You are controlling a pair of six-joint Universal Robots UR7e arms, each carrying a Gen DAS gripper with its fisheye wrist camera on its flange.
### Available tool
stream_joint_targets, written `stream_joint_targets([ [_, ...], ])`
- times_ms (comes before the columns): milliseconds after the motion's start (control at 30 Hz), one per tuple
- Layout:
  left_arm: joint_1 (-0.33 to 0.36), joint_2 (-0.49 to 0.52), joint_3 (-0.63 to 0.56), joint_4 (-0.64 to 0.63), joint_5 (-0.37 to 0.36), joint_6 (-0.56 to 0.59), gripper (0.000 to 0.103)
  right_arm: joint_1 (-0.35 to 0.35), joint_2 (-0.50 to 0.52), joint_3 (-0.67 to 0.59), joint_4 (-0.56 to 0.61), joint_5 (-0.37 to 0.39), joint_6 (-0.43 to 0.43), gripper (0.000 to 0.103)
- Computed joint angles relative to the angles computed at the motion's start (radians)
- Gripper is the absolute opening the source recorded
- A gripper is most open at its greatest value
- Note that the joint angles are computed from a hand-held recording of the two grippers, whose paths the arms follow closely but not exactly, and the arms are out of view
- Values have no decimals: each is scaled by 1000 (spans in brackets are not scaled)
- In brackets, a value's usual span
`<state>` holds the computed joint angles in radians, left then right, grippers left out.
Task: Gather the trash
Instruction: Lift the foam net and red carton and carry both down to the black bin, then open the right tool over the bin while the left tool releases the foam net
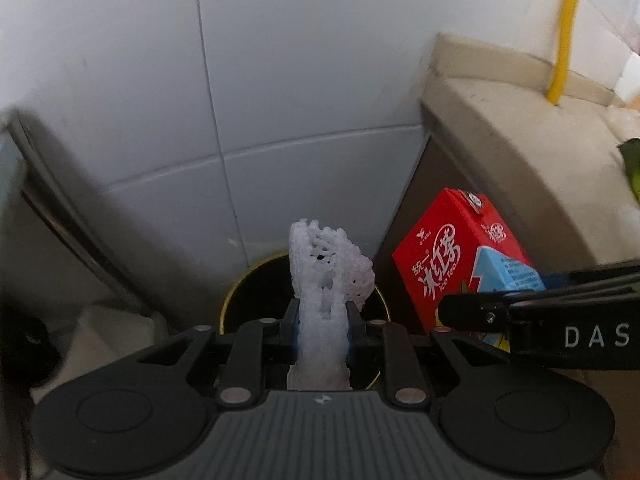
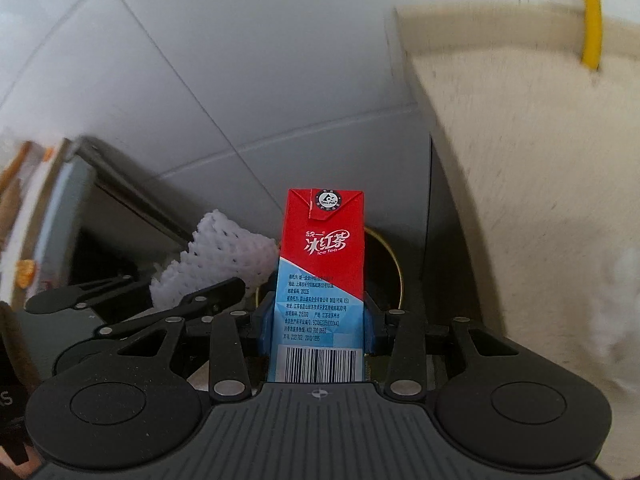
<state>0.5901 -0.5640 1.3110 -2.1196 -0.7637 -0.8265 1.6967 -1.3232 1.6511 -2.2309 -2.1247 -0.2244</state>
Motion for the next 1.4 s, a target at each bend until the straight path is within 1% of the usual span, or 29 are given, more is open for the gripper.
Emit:
stream_joint_targets([
  [200, 26, 20, 18, -6, 11, -41, 15, -46, 46, -13, 2, 12, 25, 48],
  [367, 52, 23, 47, -22, 12, -88, 15, -77, 81, -12, -15, 7, 31, 48],
  [533, 71, 33, 57, -19, 20, -106, 15, -90, 122, -4, -44, -21, 23, 48],
  [733, 96, 44, 54, -32, 17, -114, 15, -87, 171, -9, -79, -73, -13, 48],
  [833, 110, 51, 49, -46, 3, -115, 15, -82, 208, -21, -109, -101, -32, 48],
  [900, 120, 57, 45, -54, -6, -118, 15, -82, 230, -33, -112, -115, -31, 48],
  [1033, 135, 66, 32, -43, -22, -130, 19, -100, 248, -52, -97, -117, -19, 49],
  [1100, 137, 68, 23, -21, -25, -146, 25, -105, 248, -56, -81, -114, -5, 50],
  [1200, 136, 67, 17, 3, -18, -167, 31, -103, 251, -54, -88, -124, -5, 50],
  [1300, 135, 63, 15, 22, -8, -191, 37, -104, 255, -61, -85, -116, 6, 53],
  [1367, 137, 60, 19, 9, -16, -189, 38, -105, 250, -62, -84, -111, 13, 58],
  [1400, 138, 57, 21, -2, -28, -181, 39, -106, 249, -62, -84, -106, 16, 57],
])
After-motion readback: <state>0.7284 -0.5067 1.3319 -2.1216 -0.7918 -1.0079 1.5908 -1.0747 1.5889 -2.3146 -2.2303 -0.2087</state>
